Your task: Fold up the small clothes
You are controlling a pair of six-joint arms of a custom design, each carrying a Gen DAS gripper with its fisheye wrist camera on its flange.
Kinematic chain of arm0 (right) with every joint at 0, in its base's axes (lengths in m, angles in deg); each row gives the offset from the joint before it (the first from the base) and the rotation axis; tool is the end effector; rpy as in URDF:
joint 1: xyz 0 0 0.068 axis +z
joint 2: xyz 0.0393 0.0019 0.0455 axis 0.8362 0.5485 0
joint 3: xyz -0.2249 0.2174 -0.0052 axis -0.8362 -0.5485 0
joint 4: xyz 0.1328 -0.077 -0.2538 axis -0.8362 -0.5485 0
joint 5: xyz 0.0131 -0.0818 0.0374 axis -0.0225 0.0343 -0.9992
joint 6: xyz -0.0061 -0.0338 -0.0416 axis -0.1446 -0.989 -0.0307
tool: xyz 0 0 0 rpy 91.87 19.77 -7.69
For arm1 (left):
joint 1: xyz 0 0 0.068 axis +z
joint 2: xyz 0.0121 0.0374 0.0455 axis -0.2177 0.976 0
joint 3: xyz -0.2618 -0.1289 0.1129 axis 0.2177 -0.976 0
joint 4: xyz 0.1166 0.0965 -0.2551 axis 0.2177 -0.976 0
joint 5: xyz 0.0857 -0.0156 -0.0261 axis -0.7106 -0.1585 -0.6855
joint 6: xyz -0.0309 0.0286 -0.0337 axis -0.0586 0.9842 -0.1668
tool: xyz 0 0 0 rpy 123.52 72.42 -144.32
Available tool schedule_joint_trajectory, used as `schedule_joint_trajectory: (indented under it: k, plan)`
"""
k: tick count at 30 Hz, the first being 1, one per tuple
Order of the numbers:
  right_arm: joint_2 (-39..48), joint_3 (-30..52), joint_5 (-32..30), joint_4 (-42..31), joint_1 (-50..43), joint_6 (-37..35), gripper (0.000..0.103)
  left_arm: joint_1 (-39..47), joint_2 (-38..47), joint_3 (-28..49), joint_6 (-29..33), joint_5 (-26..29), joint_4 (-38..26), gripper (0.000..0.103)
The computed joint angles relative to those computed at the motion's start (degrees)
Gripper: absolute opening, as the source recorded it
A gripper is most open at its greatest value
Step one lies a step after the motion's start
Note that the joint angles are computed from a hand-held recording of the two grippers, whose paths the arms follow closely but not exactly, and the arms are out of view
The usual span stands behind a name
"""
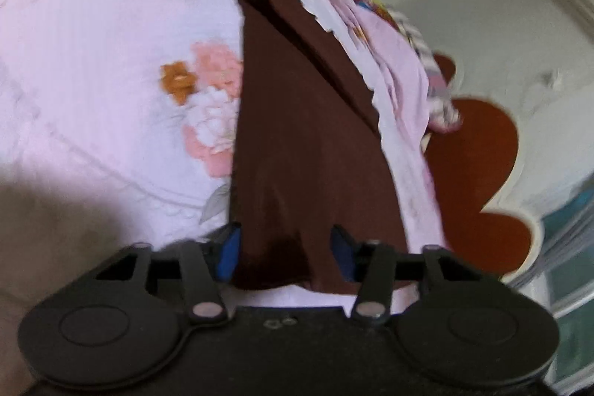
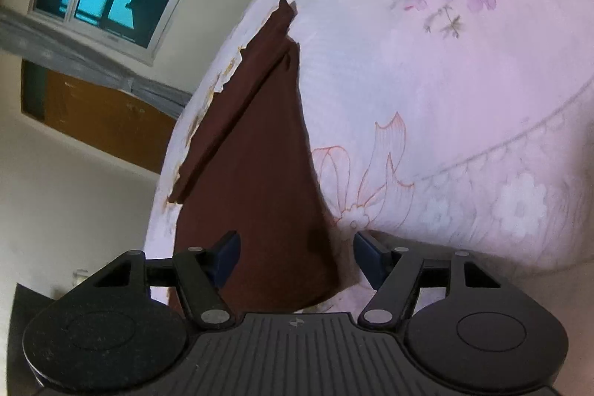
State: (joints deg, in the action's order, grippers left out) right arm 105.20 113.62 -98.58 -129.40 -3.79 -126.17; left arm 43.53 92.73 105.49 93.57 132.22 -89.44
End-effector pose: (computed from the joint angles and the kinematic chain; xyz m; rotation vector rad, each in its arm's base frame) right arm 0.1325 -0.1738 0.1004 0.4949 2.2688 1.2481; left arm 0.1817 0.2179 0.0937 -0.2362 2.3212 -1.2136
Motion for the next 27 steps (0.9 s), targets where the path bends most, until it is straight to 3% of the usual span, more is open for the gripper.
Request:
schedule_joint_trajectory:
  k: [3, 7, 11, 14, 15, 19, 21, 22, 25, 27]
  plan:
    - [0.33, -0.82, 1.14, -1.08, 0.05, -1.98, 0.050, 0.50, 1.27, -0.05, 1.89, 0.44, -1.23, 0.041]
    - [3.65, -1.02, -1.84, -0.80, 0.41, -1.19, 0.049, 1.28, 6.38, 1.84, 3.42, 3.69, -4.65, 0.041]
    - [6.34, -0.03, -2.69, -2.46, 0.39, -2.63, 0.046, 1.88, 8.49, 2.29, 2.57, 4.40, -3.94, 0.015]
    - [7.03, 0.12, -2.37, -3.38, 0.36, -3.86, 0.042, 1.17, 7.51, 1.49, 2.80, 3.82, -3.00, 0.014]
    - [7.49, 0.27, -2.59, -3.56, 0.39, -4.12, 0.040, 0.68, 7.44, 1.47, 2.55, 4.09, -3.08, 0.018]
    - [8.38, 0.18, -3.97, -0.56, 1.31, -0.82, 0.034, -1.81, 6.45, -0.05, -3.37, 5.63, 2.45, 0.018]
    - [7.77, -0.37, -3.95, 2.98, 1.80, 2.97, 0.013, -2.17, 5.37, -1.38, -5.67, 6.10, 5.75, 0.006]
    - [7.36, -0.76, -3.59, 4.55, 1.70, 4.22, 0.008, -2.49, 3.84, -2.74, -7.63, 5.18, 9.12, 0.007]
    - [7.77, -0.81, -2.64, 4.68, 0.88, 1.51, 0.006, -2.00, 1.28, -4.52, -6.38, 4.19, 11.23, 0.005]
    - [8.68, 0.01, -4.01, 1.14, -0.85, -2.87, 0.005, -0.69, 0.50, -4.21, -3.66, 4.50, 8.99, 0.004]
